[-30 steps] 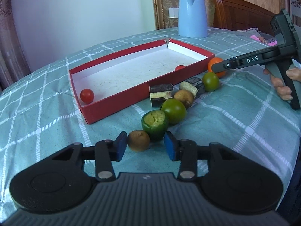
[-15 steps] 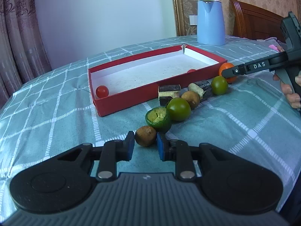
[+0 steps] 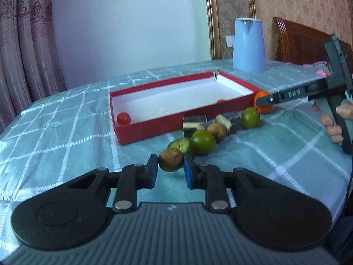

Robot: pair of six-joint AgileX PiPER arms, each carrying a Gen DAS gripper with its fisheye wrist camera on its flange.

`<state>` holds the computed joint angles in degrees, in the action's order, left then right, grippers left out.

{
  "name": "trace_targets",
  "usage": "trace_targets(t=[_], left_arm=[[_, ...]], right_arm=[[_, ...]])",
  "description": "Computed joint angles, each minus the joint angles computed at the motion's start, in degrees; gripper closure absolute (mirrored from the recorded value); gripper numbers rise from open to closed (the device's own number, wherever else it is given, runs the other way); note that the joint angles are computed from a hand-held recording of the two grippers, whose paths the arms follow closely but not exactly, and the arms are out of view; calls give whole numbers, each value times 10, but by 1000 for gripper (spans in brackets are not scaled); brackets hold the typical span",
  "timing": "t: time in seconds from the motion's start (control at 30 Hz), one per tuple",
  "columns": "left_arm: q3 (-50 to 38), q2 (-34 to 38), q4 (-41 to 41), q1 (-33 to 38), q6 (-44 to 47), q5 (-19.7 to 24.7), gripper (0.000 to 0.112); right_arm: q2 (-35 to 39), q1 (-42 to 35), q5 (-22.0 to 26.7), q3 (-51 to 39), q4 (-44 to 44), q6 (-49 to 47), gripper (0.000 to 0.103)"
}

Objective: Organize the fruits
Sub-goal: 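Lift the orange and kiwi into the red box and open both tools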

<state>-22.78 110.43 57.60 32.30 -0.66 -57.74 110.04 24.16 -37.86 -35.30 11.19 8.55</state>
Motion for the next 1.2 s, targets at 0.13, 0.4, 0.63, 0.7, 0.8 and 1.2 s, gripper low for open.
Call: trace_targets(t=[0.13, 0.4, 0.63, 0.7, 0.8, 1.2], left_arm=[[-2, -16, -9, -12, -30, -4, 90], [-56, -20, -97, -121, -90, 26, 90], [-118, 16, -187, -192, -111, 63, 90], [-129, 22, -206, -202, -114, 73, 90], [-144, 26, -226, -213, -125, 93, 90], [-224, 35, -381, -286, -117, 204, 90]], right_arm=[[-1, 4, -12, 6, 13, -6, 69], [-3, 10, -28, 11, 35, -19, 69], [-2, 12, -36, 14, 40, -23, 69], [-2, 16, -41, 15, 48, -28, 69], [-3, 22, -52, 18, 63, -40, 69], [-4, 40, -8, -65, 176, -189, 70]])
